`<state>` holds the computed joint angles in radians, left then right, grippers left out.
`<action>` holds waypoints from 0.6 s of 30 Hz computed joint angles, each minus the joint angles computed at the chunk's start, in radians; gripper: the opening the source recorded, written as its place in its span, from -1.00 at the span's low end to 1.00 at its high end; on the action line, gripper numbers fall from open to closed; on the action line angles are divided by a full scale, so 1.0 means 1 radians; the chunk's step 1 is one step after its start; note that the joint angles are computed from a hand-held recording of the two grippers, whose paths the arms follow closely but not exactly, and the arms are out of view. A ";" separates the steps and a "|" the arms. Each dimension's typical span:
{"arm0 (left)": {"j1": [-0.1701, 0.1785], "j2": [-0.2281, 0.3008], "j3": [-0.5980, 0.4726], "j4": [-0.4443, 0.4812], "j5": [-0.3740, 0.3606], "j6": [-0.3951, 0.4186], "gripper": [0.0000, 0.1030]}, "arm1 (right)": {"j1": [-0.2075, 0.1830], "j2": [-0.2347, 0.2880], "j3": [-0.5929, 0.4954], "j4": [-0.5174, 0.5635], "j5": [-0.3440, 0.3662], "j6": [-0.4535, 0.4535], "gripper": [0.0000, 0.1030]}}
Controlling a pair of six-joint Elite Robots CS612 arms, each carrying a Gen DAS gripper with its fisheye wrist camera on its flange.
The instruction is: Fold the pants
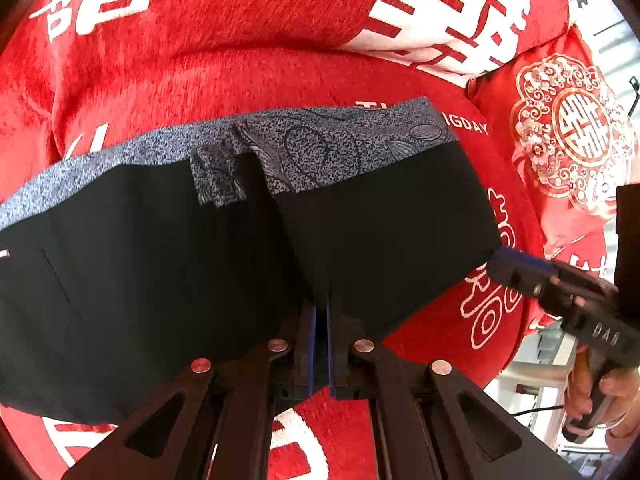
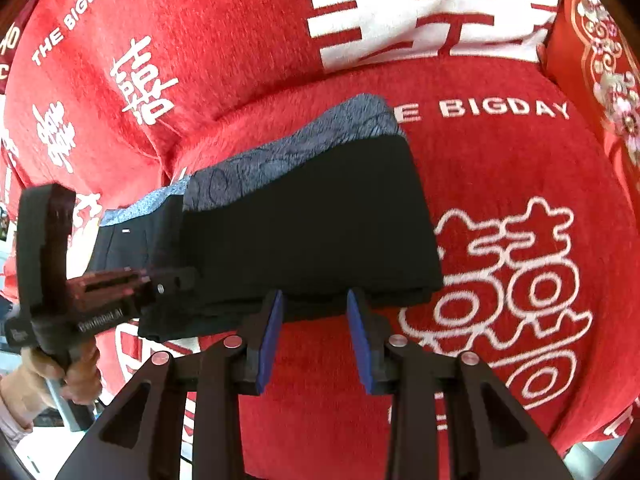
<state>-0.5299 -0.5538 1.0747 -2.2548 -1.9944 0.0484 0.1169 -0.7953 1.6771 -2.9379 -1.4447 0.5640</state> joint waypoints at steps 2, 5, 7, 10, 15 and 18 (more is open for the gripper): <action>0.003 0.001 0.000 -0.003 -0.012 -0.016 -0.90 | -0.006 0.001 -0.004 -0.001 0.000 -0.011 -0.29; 0.003 0.003 -0.009 0.011 -0.009 -0.006 -0.90 | -0.025 0.007 -0.019 0.001 -0.009 -0.027 -0.29; -0.001 0.003 -0.011 0.015 0.004 0.009 -0.90 | -0.044 0.016 -0.032 -0.004 -0.003 -0.019 -0.29; -0.001 0.004 -0.014 0.017 0.006 0.009 -0.90 | -0.080 0.042 -0.063 -0.009 0.041 0.013 -0.29; -0.003 0.002 -0.010 0.009 0.021 -0.011 -0.90 | -0.092 0.100 -0.158 0.040 0.061 -0.060 -0.34; -0.003 0.005 -0.011 0.007 0.033 -0.033 -0.90 | -0.073 0.134 -0.219 0.125 0.027 -0.106 -0.34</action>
